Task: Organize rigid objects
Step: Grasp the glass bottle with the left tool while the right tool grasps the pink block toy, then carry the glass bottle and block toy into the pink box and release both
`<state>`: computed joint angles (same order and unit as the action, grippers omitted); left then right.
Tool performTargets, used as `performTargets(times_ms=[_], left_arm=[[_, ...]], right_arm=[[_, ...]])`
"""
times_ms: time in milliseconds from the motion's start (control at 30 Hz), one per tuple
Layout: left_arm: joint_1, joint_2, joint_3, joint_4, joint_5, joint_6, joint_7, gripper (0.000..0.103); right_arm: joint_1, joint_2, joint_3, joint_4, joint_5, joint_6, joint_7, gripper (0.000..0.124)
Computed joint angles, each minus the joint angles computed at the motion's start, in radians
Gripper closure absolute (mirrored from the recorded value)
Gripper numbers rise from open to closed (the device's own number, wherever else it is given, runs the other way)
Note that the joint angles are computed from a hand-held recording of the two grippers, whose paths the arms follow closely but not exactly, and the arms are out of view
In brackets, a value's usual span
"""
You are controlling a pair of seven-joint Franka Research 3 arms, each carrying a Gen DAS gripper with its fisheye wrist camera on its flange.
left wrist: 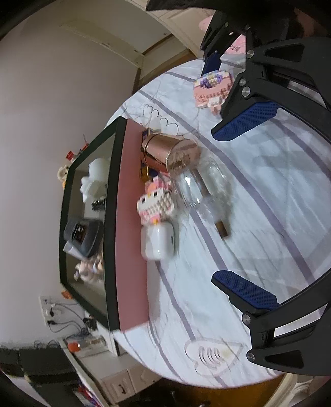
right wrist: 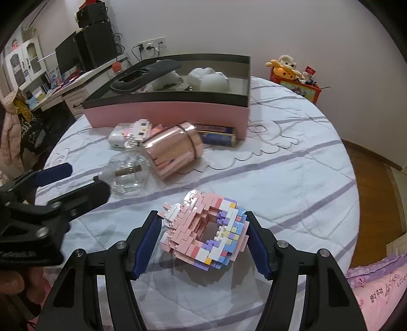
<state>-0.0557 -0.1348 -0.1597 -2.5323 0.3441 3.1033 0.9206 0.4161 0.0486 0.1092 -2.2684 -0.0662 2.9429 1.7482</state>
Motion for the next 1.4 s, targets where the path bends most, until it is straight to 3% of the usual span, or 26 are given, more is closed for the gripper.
performTargets(times_ms=[100,200,267,367,400,433,567,867,1133,1233,1300,1400], left_arm=[[0.07,0.069,-0.055,0.07,0.173,-0.031,-0.126,0.0],[0.047,0.125,-0.032,0.129,0.272,-0.084,-0.184,0.001],[0.029,0.13,-0.01,0.133,0.286,-0.063,-0.179,0.002],[0.011,0.136,0.008,0.144,0.273,-0.076,-0.151,0.018],[0.008,0.135,0.012,0.143,0.264,-0.073,-0.135,0.033],[0.007,0.131,0.016,0.14,0.264,-0.071,-0.129,0.04],[-0.003,0.114,0.024,0.1,0.07,-0.025,0.041,0.04],[-0.051,0.028,0.064,0.002,-0.152,0.019,0.209,0.04],[-0.096,-0.087,0.144,-0.033,-0.24,0.006,0.304,0.04],[-0.026,-0.089,0.109,0.015,-0.194,-0.003,0.293,0.04],[-0.059,-0.07,0.157,0.063,-0.234,-0.009,0.344,0.04],[0.001,-0.011,0.131,0.17,-0.199,-0.021,0.347,0.04]], right_arm=[[-0.005,0.0,-0.008,-0.001,-0.014,-0.001,0.014,0.057],[-0.015,-0.006,-0.011,-0.01,-0.005,0.001,0.007,0.057],[-0.021,-0.004,-0.013,-0.007,0.001,0.0,0.003,0.057],[-0.026,0.002,-0.012,0.0,0.019,0.002,-0.011,0.057],[-0.027,0.003,-0.012,0.001,0.023,0.004,-0.015,0.057],[-0.028,0.005,-0.011,0.003,0.032,0.004,-0.024,0.057],[-0.026,0.008,-0.008,0.005,0.056,0.008,-0.046,0.057],[-0.025,-0.005,0.005,0.008,0.139,0.013,-0.121,0.057],[-0.02,0.009,0.02,0.09,0.232,0.002,-0.242,0.057],[-0.013,0.042,0.012,0.174,0.207,-0.006,-0.258,0.057],[-0.013,0.077,0.012,0.249,0.216,-0.015,-0.286,0.057],[-0.008,0.151,0.005,0.391,0.202,-0.045,-0.301,0.057]])
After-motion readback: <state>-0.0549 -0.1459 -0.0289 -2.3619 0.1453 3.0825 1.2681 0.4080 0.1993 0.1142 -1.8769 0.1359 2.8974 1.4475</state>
